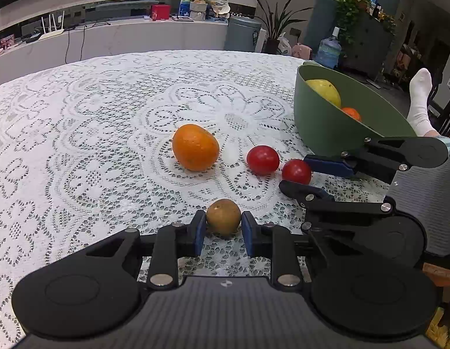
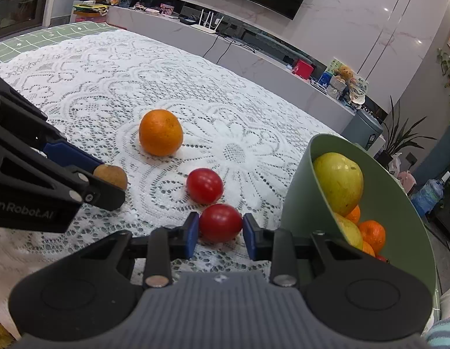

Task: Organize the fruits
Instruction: 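Grasp a red tomato with the right tool while the left tool grasps a kiwi, then carry the tomato and kiwi over the green colander with both tools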

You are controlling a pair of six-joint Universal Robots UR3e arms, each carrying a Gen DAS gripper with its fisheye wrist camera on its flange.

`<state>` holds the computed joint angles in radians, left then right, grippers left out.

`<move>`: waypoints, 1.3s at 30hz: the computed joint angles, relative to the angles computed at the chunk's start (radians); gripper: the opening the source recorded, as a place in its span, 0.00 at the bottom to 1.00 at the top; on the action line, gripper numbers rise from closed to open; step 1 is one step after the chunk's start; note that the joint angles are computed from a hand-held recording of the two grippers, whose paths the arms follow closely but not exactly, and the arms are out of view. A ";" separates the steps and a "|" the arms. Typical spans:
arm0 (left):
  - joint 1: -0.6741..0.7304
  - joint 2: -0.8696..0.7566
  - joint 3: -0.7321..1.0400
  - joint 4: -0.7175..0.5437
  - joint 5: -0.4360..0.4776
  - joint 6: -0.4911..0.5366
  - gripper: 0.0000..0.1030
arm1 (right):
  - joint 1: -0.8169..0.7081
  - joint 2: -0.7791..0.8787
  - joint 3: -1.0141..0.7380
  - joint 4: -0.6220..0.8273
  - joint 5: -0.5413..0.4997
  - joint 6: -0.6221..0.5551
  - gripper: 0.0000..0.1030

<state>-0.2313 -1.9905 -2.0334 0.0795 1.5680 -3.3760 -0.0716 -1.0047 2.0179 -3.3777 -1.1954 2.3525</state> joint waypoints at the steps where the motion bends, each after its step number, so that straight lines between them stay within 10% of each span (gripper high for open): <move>1: -0.001 0.000 0.001 0.000 0.000 -0.003 0.28 | -0.002 -0.002 0.000 0.004 0.002 -0.001 0.28; 39: -0.197 0.122 0.120 -0.191 0.242 -0.102 0.28 | -0.286 -0.355 0.276 0.094 0.427 -0.178 0.28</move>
<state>-0.4281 -1.8685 -1.9133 -0.1112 1.8098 -3.4782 -0.3578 -1.3596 2.2941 -3.2832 -0.7682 2.1742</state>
